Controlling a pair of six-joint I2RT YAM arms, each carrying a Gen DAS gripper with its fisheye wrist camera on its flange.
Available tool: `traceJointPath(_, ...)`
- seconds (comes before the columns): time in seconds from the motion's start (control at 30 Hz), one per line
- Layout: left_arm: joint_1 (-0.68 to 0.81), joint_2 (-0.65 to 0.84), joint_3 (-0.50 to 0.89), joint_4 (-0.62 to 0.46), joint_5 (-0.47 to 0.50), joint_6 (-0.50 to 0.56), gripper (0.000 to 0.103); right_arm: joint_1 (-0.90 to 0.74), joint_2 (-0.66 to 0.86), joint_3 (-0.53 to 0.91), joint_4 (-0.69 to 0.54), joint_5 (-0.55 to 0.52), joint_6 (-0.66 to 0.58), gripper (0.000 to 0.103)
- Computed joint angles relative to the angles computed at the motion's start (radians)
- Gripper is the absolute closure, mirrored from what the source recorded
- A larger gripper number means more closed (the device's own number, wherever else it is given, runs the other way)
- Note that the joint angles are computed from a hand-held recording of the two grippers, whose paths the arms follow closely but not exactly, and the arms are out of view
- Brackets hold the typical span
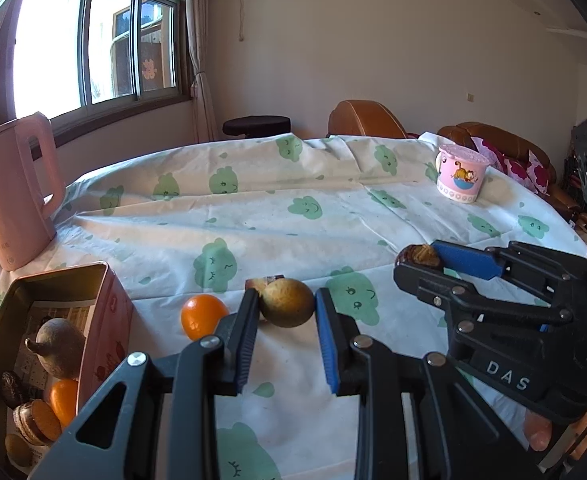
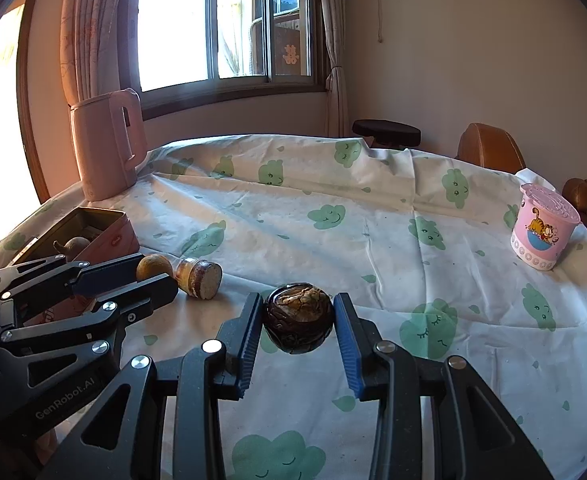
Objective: Organize fruits
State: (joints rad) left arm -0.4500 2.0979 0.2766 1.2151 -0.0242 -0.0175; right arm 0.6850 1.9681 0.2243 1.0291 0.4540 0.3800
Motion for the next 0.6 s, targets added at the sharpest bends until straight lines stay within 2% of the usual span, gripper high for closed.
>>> traceJointPath(0.6, -0.025, 0.052, -0.070, 0.207, -0.077, -0.014, 0.073, 0.044, 0.026, -0.055, 0.149, 0.057, -0.023, 0.065)
